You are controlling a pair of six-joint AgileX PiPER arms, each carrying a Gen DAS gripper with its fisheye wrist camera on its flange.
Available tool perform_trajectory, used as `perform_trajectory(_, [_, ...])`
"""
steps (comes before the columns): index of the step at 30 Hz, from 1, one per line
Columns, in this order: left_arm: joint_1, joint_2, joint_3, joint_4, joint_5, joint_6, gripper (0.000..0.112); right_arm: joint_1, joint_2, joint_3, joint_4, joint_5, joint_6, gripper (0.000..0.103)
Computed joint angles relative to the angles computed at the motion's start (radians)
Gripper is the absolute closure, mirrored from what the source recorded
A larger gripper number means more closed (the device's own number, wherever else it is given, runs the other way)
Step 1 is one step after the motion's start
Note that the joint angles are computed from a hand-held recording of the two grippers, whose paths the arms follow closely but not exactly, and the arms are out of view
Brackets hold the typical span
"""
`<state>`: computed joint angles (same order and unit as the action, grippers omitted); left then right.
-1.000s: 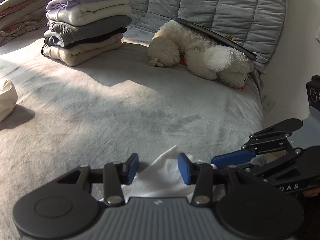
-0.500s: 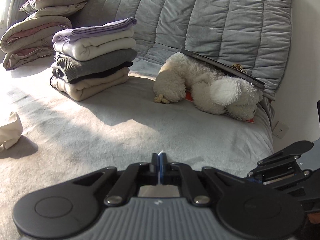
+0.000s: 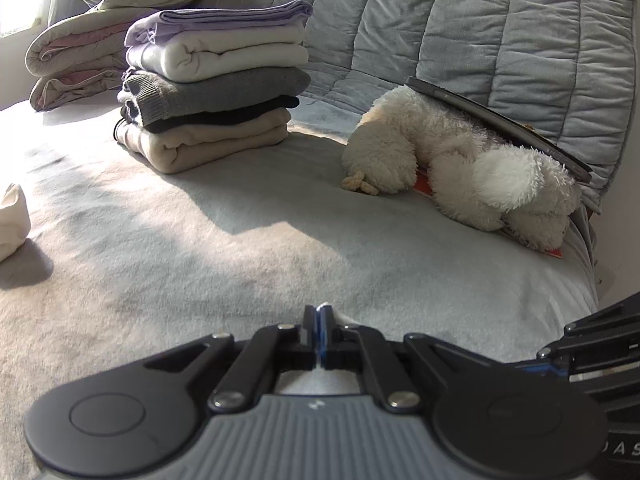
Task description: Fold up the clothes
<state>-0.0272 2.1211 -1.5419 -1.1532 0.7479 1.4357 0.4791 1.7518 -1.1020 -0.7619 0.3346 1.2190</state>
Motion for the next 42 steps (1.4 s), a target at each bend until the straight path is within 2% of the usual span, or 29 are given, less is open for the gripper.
perform_trajectory(3, [0.015, -0.018, 0.010, 0.007, 0.005, -0.031, 0.108, 0.001, 0.000, -0.006, -0.028, 0.016, 0.039, 0.099])
perform_trajectory(4, [0.024, -0.032, 0.023, 0.004, 0.003, -0.030, 0.106, 0.003, -0.001, -0.007, -0.048, 0.022, 0.062, 0.096])
perform_trajectory(5, [0.032, -0.046, 0.036, 0.002, 0.001, -0.030, 0.103, 0.005, -0.004, -0.008, -0.061, 0.026, 0.076, 0.087])
perform_trajectory(9, [0.082, -0.107, 0.091, -0.011, -0.004, -0.023, 0.080, 0.010, -0.014, -0.012, -0.090, 0.029, 0.099, 0.087])
perform_trajectory(12, [0.141, -0.151, 0.132, -0.020, -0.008, -0.010, 0.072, 0.018, -0.009, -0.030, -0.088, 0.033, 0.095, 0.083])
perform_trajectory(13, [0.161, -0.161, 0.140, -0.018, -0.006, -0.011, 0.070, 0.024, -0.003, -0.043, -0.086, 0.040, 0.092, 0.082])
perform_trajectory(15, [0.199, -0.177, 0.152, -0.010, -0.001, -0.016, 0.067, 0.038, 0.009, -0.066, -0.094, 0.054, 0.100, 0.071])
perform_trajectory(23, [0.356, -0.242, 0.207, -0.001, -0.018, 0.013, 0.053, 0.128, 0.094, -0.206, -0.134, 0.145, 0.109, 0.065])
perform_trajectory(31, [0.526, -0.237, 0.188, 0.074, -0.045, 0.000, 0.047, 0.218, 0.250, -0.466, -0.027, 0.220, -0.075, 0.059])
perform_trajectory(42, [0.745, -0.132, 0.022, 0.197, -0.018, -0.130, 0.043, 0.329, 0.559, -0.996, 0.228, 0.383, -0.461, 0.057])
